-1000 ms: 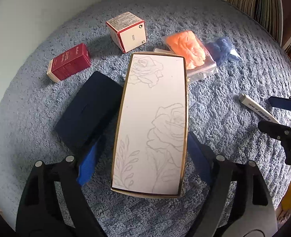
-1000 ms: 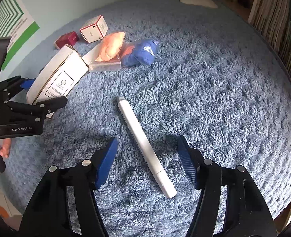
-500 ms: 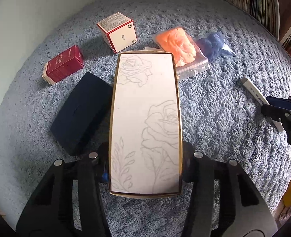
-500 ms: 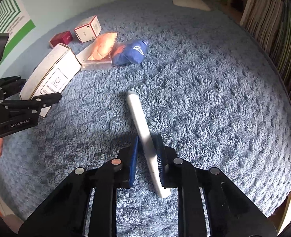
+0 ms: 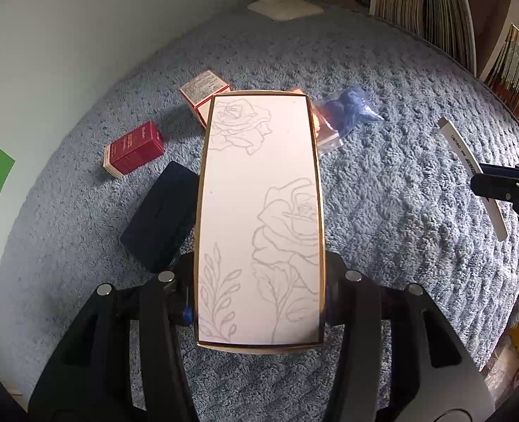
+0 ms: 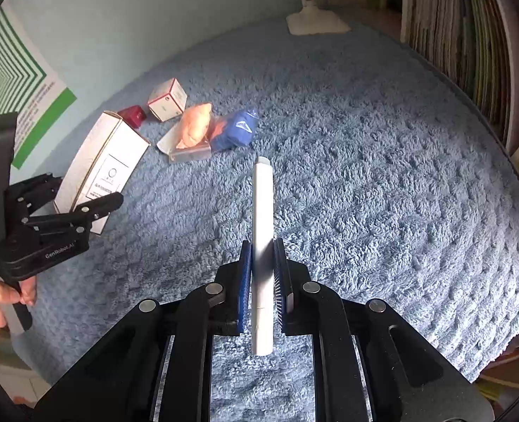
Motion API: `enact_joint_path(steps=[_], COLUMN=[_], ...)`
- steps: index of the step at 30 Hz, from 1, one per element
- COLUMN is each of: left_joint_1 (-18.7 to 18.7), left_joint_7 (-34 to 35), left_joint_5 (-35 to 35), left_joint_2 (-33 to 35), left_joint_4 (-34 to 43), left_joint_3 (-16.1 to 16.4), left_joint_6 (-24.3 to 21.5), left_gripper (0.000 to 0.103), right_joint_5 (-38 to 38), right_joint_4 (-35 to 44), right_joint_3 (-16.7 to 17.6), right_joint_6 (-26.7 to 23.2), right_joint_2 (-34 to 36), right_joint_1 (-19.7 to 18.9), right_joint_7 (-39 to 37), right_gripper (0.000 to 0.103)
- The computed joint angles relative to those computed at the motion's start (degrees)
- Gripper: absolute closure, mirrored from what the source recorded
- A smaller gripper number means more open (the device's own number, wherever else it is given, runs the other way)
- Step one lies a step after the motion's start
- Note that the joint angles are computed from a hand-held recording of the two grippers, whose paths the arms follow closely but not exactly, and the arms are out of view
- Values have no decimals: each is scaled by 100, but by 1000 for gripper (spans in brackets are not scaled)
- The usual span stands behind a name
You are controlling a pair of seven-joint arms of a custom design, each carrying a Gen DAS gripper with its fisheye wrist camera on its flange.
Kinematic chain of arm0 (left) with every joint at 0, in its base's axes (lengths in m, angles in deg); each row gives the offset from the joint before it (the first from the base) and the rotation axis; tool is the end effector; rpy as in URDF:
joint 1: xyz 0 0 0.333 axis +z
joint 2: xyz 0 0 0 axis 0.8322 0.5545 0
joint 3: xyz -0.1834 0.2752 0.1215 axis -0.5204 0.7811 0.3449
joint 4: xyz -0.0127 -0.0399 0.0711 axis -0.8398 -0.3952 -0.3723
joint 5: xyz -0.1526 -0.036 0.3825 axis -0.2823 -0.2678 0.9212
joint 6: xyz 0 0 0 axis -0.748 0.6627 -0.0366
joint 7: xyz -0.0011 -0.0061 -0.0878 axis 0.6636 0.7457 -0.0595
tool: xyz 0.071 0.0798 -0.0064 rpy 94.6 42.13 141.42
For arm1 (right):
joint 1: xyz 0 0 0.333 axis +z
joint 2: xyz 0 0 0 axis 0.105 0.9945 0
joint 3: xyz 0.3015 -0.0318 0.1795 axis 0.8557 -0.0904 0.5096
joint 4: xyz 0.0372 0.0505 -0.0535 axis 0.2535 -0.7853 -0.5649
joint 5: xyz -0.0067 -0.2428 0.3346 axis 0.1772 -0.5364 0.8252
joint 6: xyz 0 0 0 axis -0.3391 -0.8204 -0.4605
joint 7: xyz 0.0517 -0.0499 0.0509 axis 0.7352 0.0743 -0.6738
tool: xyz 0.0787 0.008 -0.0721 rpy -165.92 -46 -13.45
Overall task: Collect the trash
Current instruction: 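Carry the rose box and white marker with both tools to the wastebasket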
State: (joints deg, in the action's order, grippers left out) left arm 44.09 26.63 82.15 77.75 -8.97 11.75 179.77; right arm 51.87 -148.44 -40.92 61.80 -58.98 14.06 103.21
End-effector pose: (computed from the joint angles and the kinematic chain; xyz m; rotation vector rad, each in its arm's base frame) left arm 0.6147 -0.2442 0.6792 -1.6921 2.1463 -0.3857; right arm 0.6164 0.0998 0.6620 -2.0622 1.6070 -0.2030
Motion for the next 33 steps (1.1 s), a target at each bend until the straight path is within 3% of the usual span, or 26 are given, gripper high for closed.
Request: enact_joint_path(steps=[9,17,25,33], left_joint_1=[-274,-875,-1595,-2263], left_joint_7=[408,1007,1796,2643], left_joint_5=[-79,-180,-432,-589], left_joint_2=[-24,414,694,773], left_joint_4=[281,797,1095,761], left_joint_3=[-204,-515,-842,-1120], left_joint_6=[-52,-236,-393,-476], left_gripper=[57,57,57,57], right_joint_5=[558,186,-503,-885], right_joint_4=[-847,-2317,-3707,-4902], right_joint_3=[-296,-480,-257,-249], right_joint_6=[321,489,82,-787], right_joint_2=[-1096,-2638,-4298,-5820], right_joint_1=[-339,-952,-1766,-2439], right_joint_7=[-33,564,1867,2930], right_gripper=[90,89,90,90])
